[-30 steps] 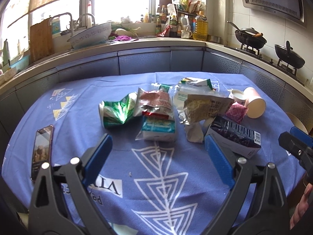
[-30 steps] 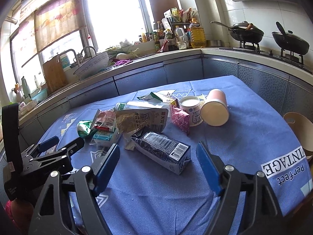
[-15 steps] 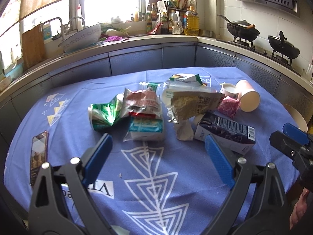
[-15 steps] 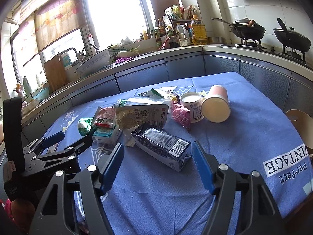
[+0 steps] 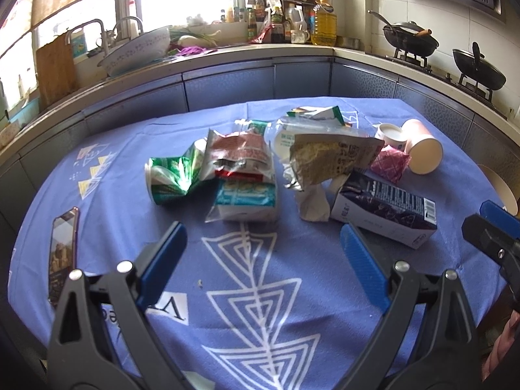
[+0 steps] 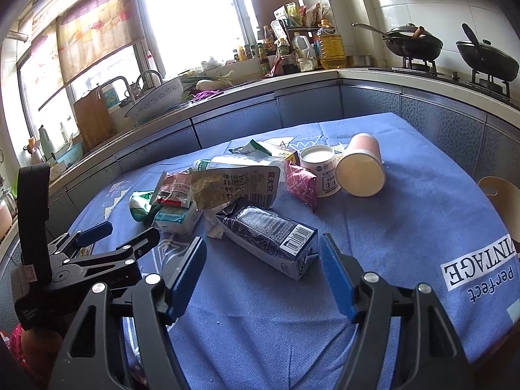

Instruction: Collect trash

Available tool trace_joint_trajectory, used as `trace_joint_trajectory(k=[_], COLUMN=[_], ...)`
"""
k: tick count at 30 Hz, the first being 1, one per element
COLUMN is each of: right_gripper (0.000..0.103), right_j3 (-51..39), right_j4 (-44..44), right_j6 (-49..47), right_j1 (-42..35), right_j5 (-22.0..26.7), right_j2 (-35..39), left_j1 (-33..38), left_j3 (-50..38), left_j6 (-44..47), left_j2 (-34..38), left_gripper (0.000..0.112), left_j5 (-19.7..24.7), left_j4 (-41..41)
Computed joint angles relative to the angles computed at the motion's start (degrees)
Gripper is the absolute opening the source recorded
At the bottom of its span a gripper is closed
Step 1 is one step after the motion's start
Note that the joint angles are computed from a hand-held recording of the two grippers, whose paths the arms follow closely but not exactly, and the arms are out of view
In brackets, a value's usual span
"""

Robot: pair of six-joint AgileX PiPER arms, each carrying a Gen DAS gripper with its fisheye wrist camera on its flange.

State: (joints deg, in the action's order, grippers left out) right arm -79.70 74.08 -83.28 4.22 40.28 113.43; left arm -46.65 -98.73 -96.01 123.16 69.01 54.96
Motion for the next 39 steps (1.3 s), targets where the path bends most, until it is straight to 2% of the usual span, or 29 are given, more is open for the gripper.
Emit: trace_joint_trajectory(k=[37,39], right_gripper=[0.071,0.071], right_j3=[-2.3,-4.4], right_j4=[-3.8,-6.5], right_j6=[2.7,3.6], right_j1=[0.8,1.0], right_j5=[-0.4,0.6], right_j2=[1.5,2.6], left_j1=[1.8,2.2], left_j3=[2.7,4.6], left_j6=[0.1,-0.1], left_j2=[-0.6,-1.7], left_gripper=[0.092,0.092], left_j5=[-1.8,-3.4], left_j4=[-2.4,-2.2])
